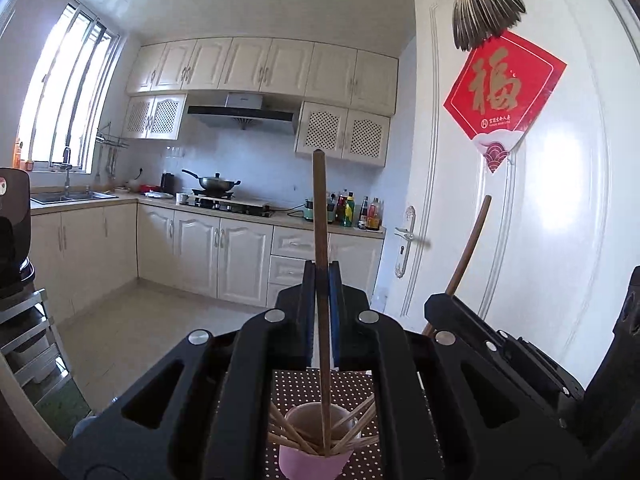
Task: Organize utensils
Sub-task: 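Lower the left chopstick into the pink cup and open while the right does likewise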
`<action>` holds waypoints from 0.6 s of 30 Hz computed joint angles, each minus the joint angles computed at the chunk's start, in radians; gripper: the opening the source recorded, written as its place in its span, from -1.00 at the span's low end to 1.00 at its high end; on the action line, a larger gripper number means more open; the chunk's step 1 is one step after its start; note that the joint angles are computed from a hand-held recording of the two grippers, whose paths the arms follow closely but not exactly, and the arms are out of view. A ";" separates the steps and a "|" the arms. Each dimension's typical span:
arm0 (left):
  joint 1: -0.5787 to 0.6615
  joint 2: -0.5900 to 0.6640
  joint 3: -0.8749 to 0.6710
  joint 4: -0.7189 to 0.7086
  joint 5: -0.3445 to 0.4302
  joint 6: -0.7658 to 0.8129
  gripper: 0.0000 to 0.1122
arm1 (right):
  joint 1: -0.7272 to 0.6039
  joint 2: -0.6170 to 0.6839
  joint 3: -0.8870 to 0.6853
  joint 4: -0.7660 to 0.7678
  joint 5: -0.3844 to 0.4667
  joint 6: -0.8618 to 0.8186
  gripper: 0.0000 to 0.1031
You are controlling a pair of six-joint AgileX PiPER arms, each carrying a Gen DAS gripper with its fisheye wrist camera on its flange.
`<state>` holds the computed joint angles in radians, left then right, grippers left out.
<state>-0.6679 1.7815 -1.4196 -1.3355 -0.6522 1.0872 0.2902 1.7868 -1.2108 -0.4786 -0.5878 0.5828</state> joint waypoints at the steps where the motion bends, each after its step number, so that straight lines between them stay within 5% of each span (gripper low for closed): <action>1: -0.002 -0.003 0.007 0.020 -0.009 -0.022 -0.88 | -0.003 -0.001 0.001 -0.009 0.000 0.012 -0.92; 18: 0.012 0.025 0.023 -0.058 0.030 0.024 -0.88 | -0.006 0.001 0.015 -0.066 0.019 0.047 -0.92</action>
<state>-0.6560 1.8068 -1.3970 -1.3935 -0.6223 1.1111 0.2846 1.7879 -1.1960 -0.5444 -0.5690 0.6294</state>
